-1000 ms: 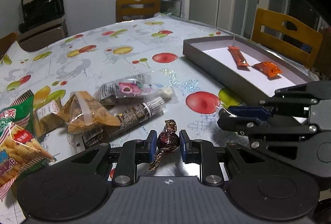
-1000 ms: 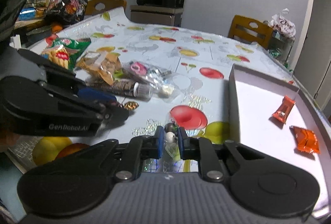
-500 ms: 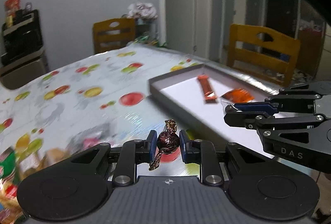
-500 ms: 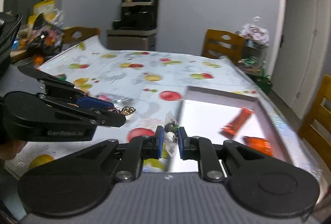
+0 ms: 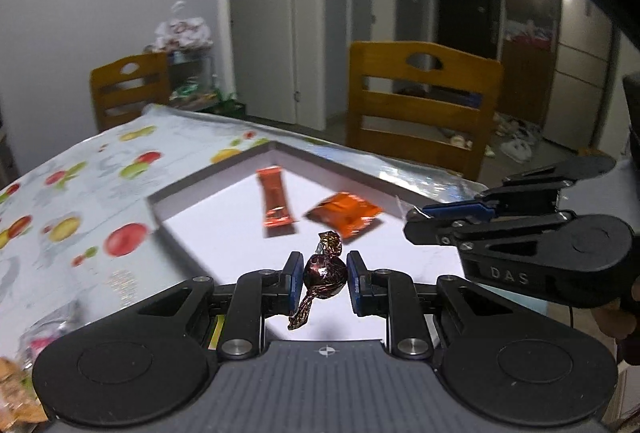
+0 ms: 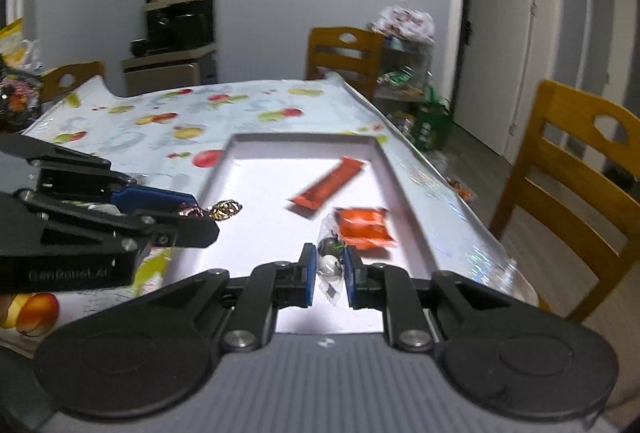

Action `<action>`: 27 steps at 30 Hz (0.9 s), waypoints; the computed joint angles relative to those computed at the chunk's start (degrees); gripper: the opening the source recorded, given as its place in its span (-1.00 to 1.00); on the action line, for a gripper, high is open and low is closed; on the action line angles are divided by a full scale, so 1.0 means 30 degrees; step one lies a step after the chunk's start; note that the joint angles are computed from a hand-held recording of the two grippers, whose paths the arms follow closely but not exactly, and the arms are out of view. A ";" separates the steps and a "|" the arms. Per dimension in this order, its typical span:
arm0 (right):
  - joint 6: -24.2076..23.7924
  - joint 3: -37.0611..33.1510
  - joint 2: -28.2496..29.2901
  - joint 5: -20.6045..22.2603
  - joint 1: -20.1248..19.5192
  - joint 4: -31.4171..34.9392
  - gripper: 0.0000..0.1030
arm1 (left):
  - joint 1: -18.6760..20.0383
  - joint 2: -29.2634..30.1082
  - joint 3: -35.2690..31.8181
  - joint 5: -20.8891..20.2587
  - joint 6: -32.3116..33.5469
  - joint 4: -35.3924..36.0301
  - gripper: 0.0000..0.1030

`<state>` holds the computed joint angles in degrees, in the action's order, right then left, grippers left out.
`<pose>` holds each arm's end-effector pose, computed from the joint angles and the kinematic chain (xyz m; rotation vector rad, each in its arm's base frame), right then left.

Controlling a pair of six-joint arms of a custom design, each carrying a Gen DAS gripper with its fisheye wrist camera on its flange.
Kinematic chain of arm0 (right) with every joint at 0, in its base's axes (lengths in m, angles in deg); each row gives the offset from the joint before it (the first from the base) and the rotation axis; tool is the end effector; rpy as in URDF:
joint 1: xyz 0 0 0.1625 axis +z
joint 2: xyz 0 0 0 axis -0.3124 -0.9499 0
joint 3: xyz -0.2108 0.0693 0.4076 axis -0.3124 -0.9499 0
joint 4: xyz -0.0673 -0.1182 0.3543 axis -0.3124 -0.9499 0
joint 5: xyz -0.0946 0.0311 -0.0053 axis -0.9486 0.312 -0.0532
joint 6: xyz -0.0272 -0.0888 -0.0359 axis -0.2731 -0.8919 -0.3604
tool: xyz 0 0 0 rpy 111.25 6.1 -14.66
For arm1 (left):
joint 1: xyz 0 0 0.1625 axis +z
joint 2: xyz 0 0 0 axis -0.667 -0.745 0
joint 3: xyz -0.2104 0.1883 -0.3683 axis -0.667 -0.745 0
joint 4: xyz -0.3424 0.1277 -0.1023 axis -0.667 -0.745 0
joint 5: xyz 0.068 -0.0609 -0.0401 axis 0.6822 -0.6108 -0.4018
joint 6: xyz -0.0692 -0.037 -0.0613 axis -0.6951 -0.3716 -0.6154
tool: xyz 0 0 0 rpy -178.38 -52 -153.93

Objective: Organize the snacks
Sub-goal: 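Carry the brown candy with the left tool while the right tool carries a small candy to the box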

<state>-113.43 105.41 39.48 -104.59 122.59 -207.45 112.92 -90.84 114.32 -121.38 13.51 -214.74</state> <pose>0.2547 -0.6907 0.0756 0.5055 -2.1274 1.0990 -0.1068 -0.7807 0.1978 1.3787 2.3444 -0.7739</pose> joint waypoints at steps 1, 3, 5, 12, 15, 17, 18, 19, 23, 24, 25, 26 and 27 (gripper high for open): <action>0.0095 0.0153 -0.0084 -0.0064 -0.0077 -0.0138 -0.74 | -0.0065 0.0129 -0.0014 -0.0013 0.0062 0.0094 -0.52; 0.0150 0.0371 -0.0203 -0.0219 -0.0210 -0.0431 -0.74 | -0.0117 0.0361 -0.0174 -0.0128 0.0088 0.0412 -0.52; 0.0319 0.0560 -0.0303 -0.0374 -0.0329 -0.0578 -0.74 | -0.0148 0.0616 -0.0377 -0.0237 0.0045 0.0775 -0.52; 0.1392 0.0320 -0.0340 -0.0897 -0.0741 0.0194 -0.74 | -0.0279 0.1418 -0.1069 -0.0065 -0.0099 0.1568 -0.52; 0.2196 0.0530 -0.0599 -0.0701 -0.0908 0.0718 -0.74 | -0.0296 0.1698 -0.1449 0.0172 -0.0344 0.2289 -0.52; 0.2375 0.0680 -0.0739 -0.0562 -0.0974 0.0824 -0.74 | -0.0234 0.1756 -0.1629 0.0022 -0.0598 0.2892 -0.52; 0.2401 0.0757 -0.0804 -0.0513 -0.1012 0.0877 -0.74 | -0.0201 0.1765 -0.1731 -0.0113 -0.0747 0.3221 -0.52; 0.2462 0.0836 -0.0866 -0.0494 -0.1027 0.0933 -0.74 | -0.0168 0.1787 -0.1862 -0.0275 -0.0903 0.3598 -0.52; 0.2775 0.0784 -0.0902 -0.0472 -0.1037 0.1255 -0.73 | -0.0145 0.1868 -0.2010 -0.0492 -0.1204 0.4156 -0.51; 0.2795 0.0780 -0.0908 -0.0482 -0.1040 0.1340 -0.73 | -0.0140 0.1883 -0.2030 -0.0543 -0.1278 0.4269 -0.51; 0.2819 0.0766 -0.0900 -0.0518 -0.1030 0.1433 -0.73 | -0.0143 0.1879 -0.2053 -0.0591 -0.1373 0.4485 -0.51; 0.2836 0.0728 -0.0889 -0.0570 -0.1030 0.1561 -0.73 | -0.0131 0.1886 -0.2100 -0.0645 -0.1415 0.4661 -0.51; 0.2858 0.0713 -0.0889 -0.0641 -0.1035 0.1621 -0.73 | -0.0116 0.1903 -0.2154 -0.0714 -0.1421 0.4778 -0.51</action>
<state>-104.86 107.55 36.82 -106.52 119.49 -202.59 112.57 -85.13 107.86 -123.52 9.24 -200.40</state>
